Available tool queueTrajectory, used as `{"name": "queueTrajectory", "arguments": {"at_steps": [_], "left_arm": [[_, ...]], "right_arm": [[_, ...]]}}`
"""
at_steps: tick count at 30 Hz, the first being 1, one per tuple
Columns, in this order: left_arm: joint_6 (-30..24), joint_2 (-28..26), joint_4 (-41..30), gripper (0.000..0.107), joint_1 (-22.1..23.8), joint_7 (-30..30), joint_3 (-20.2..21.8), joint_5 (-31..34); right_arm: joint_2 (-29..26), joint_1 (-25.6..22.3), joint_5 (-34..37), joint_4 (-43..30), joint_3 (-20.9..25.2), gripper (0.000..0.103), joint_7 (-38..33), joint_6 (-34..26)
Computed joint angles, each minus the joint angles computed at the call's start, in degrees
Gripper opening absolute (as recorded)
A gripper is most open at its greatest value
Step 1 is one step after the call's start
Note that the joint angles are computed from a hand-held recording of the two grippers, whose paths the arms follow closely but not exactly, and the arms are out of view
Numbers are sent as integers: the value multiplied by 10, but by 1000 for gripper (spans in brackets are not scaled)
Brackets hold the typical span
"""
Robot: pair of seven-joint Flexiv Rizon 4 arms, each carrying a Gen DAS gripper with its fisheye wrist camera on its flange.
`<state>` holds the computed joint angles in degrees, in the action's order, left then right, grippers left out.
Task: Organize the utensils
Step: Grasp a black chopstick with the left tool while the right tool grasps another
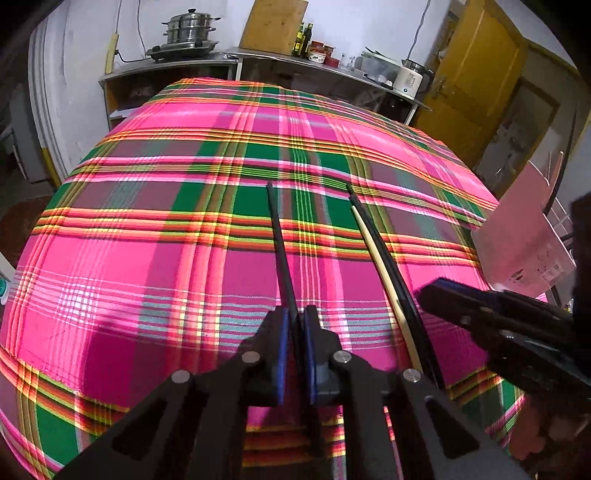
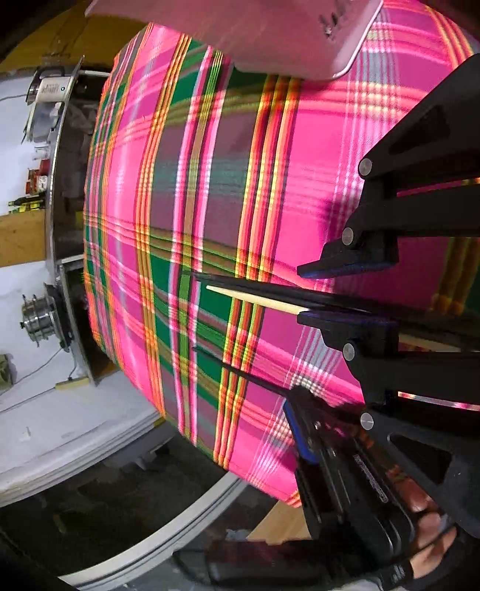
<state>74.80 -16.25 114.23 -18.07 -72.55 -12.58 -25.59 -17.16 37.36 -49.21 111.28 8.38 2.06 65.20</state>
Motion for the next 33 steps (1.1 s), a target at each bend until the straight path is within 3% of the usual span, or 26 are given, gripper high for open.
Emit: {"name": "queueTrajectory", "arguments": {"at_steps": [12, 24, 26, 29, 33], "left_arm": [[-17, -12, -23, 18, -4, -2, 6, 17], [-42, -41, -79, 21, -20, -48, 32, 88], [-42, -44, -85, 15, -25, -58, 38, 105], [-47, -49, -97, 8, -29, -75, 46, 126], [-56, -49, -100, 7, -13, -67, 32, 108]], "right_arm": [[9, -9, 20, 13, 5, 18, -4, -17], [-24, -3, 59, -44, 5, 18, -69, -66], [-27, -1, 63, -51, 3, 18, -78, -74], [-33, 2, 72, -65, 2, 9, -92, -97], [-29, -3, 82, -58, 2, 7, -88, -77]]}}
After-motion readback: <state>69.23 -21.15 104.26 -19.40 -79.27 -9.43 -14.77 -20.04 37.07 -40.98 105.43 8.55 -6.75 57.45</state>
